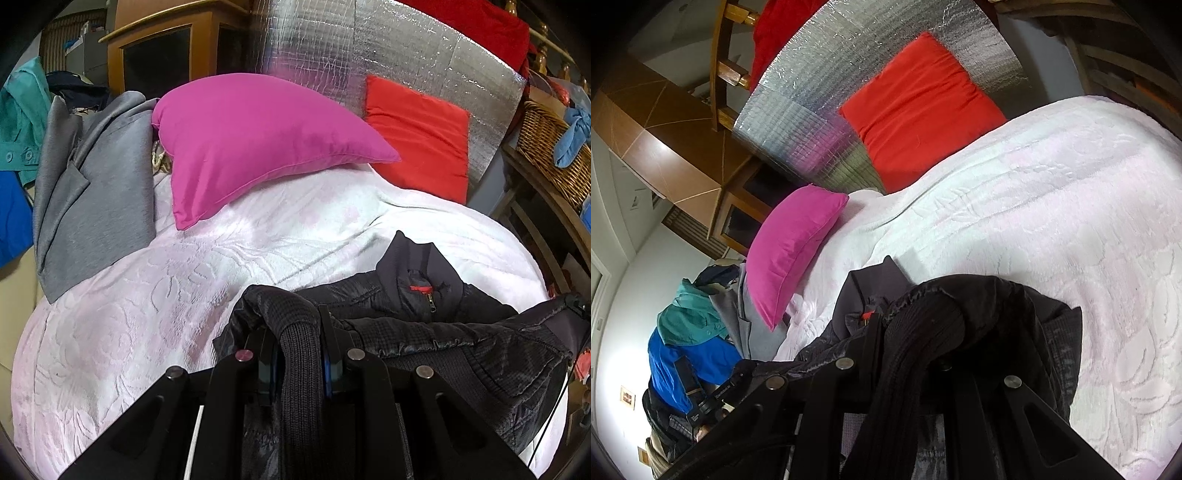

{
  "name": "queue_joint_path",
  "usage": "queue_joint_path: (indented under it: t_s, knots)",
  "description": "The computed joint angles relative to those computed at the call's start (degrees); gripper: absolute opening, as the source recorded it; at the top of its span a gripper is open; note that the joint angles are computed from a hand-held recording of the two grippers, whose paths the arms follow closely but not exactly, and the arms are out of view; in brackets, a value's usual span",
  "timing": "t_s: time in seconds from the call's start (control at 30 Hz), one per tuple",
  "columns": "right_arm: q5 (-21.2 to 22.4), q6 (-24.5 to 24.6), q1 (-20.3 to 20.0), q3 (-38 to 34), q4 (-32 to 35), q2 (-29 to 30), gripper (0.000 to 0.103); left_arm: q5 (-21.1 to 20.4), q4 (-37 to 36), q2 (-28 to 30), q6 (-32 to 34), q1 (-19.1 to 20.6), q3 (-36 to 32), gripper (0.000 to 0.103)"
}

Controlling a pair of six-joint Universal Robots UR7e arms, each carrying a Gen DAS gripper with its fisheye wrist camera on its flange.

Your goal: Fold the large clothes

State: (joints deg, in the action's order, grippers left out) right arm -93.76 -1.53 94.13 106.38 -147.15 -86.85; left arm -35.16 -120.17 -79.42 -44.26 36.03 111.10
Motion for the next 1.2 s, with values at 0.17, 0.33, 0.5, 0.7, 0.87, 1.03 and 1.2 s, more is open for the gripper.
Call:
queue_joint_path:
  t_s: [0.17,0.33,0.5,0.7,0.87,1.03,1.2]
  knots:
    - [0.13,0.59,-0.94,-1.58,0.16,2.08,0.012,-1.22,-0.77,1.91,0.8,1.97,-1.76,0.019]
    - [-0.4,1.03,-1.82,-3.42,0.52,4.44,0.012,-1.6,-0.9,3.99,1.8,3.55,-3.3,0.019]
    - [-0.46,1.09,-2.83,-4.78,0.77,6.37,0.012,-2.51,-1.39,5.24,2.36,4.92,-4.32,0.019]
    - [-0.07,1.93,-4.53,-5.14,0.81,7.95,0.012,-4.83,-1.59,6.34,2.38,7.31,-5.36,0.019]
    - [0.36,2.85,-5.89,-5.24,1.22,8.72,0.012,-4.54,-1.51,7.55,2.85,7.93,-5.67,0.019]
    - [0.94,4.08,-6.74,-5.14,0.86,9.37,0.012,-4.83,-1.06,8.28,2.9,8.85,-6.02,0.019]
    - [1.66,5.46,-7.62,-4.75,0.2,9.79,0.012,-4.43,-0.3,9.34,2.88,9.37,-6.51,0.019]
